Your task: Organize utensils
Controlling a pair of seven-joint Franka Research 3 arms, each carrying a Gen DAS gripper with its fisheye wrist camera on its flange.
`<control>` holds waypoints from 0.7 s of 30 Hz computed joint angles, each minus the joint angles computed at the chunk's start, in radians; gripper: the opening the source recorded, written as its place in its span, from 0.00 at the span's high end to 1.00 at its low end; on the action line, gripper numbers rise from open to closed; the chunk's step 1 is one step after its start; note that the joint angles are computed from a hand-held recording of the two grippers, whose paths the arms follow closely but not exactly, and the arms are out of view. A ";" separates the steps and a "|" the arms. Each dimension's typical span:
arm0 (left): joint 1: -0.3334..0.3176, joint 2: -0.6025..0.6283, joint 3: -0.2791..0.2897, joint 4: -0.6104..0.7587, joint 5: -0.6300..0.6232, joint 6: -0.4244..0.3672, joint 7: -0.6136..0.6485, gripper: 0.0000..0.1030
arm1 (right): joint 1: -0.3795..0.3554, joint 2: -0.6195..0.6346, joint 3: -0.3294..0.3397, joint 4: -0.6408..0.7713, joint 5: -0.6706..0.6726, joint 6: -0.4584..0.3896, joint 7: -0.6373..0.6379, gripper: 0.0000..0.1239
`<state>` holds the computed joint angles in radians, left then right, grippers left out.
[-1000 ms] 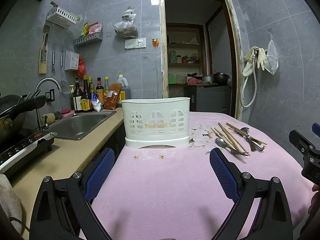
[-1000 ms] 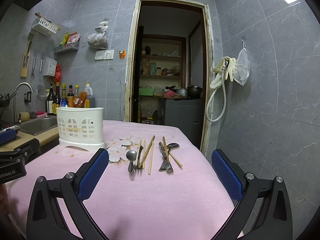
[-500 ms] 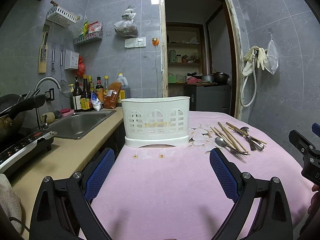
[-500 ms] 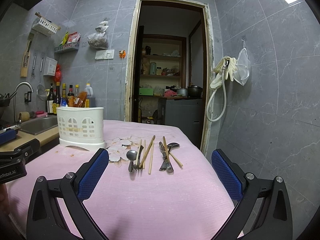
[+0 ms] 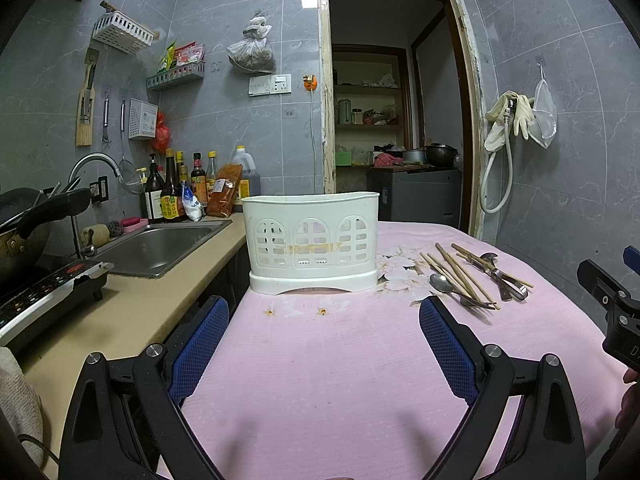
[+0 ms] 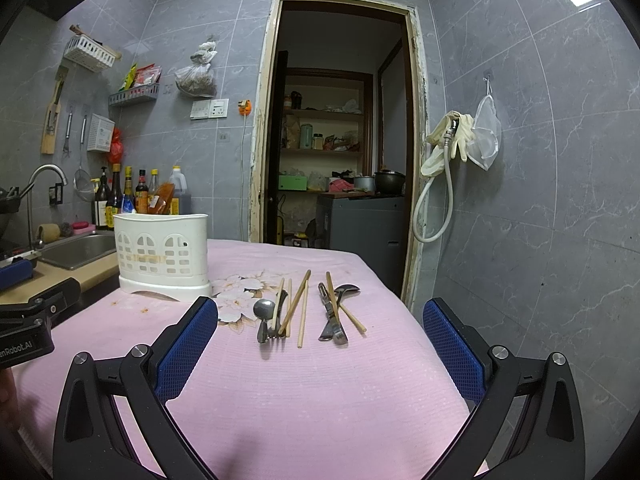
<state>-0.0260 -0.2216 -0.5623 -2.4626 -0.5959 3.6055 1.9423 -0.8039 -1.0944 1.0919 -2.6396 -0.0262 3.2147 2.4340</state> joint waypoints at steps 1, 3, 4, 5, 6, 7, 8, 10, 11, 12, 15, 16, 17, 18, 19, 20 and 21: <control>-0.002 0.000 0.004 -0.001 0.003 0.001 -0.003 0.09 | 0.000 0.000 0.000 0.000 0.000 0.000 0.000 0.17; -0.004 0.000 0.005 -0.001 0.004 0.001 -0.004 0.09 | 0.000 0.000 0.000 0.000 -0.001 0.000 0.001 0.17; -0.004 0.000 0.006 -0.001 0.005 -0.001 -0.003 0.09 | 0.000 0.000 0.001 0.000 -0.001 -0.001 0.002 0.17; -0.002 0.000 0.002 -0.001 0.001 0.001 -0.001 0.09 | 0.000 0.000 0.001 0.000 -0.001 -0.001 0.002 0.17; -0.002 0.000 0.001 -0.001 0.000 0.002 0.001 0.09 | 0.000 0.000 0.001 0.000 -0.001 -0.001 0.003 0.17; -0.005 0.000 0.007 -0.001 0.005 -0.001 -0.002 0.09 | 0.000 0.000 0.001 0.000 -0.001 0.000 0.004 0.17; -0.005 0.000 0.007 -0.001 0.006 -0.001 -0.003 0.09 | 0.000 0.000 0.002 0.001 -0.001 -0.001 0.004 0.17; -0.005 0.000 0.007 -0.001 0.006 -0.001 -0.005 0.09 | 0.000 -0.001 0.002 0.001 -0.002 -0.002 0.005 0.17; -0.005 0.000 0.008 -0.001 0.007 -0.002 -0.005 0.09 | 0.000 -0.001 0.002 0.001 -0.002 -0.002 0.005 0.17; -0.002 0.000 0.002 -0.001 0.002 -0.001 -0.002 0.09 | -0.001 -0.001 0.002 0.001 -0.002 -0.001 0.006 0.17; -0.002 0.001 0.003 -0.001 0.003 0.001 -0.003 0.09 | -0.001 -0.002 0.003 0.001 -0.003 -0.001 0.006 0.17; -0.006 -0.001 0.009 -0.001 0.009 -0.003 -0.007 0.09 | -0.001 -0.002 0.003 0.001 -0.003 -0.001 0.007 0.17; -0.005 -0.001 0.008 -0.001 0.010 -0.003 -0.007 0.09 | 0.000 -0.001 0.002 0.001 -0.003 -0.002 0.007 0.17; -0.003 -0.001 0.007 -0.001 0.009 -0.003 -0.007 0.09 | 0.000 -0.001 0.002 0.001 -0.003 -0.002 0.007 0.17; -0.002 -0.001 0.006 -0.001 0.009 -0.003 -0.007 0.09 | 0.000 -0.001 0.002 0.001 -0.004 -0.002 0.007 0.17; -0.002 -0.001 0.006 -0.001 0.010 -0.003 -0.007 0.09 | 0.000 -0.001 0.002 0.001 -0.004 -0.002 0.007 0.17; -0.001 -0.001 0.005 -0.001 0.010 -0.003 -0.008 0.09 | 0.000 -0.001 0.002 0.001 -0.004 -0.002 0.007 0.17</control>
<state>-0.0270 -0.2224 -0.5574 -2.4637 -0.5861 3.6028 1.9347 -0.8037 -1.0952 1.0939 -2.6382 -0.0304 3.2124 2.4408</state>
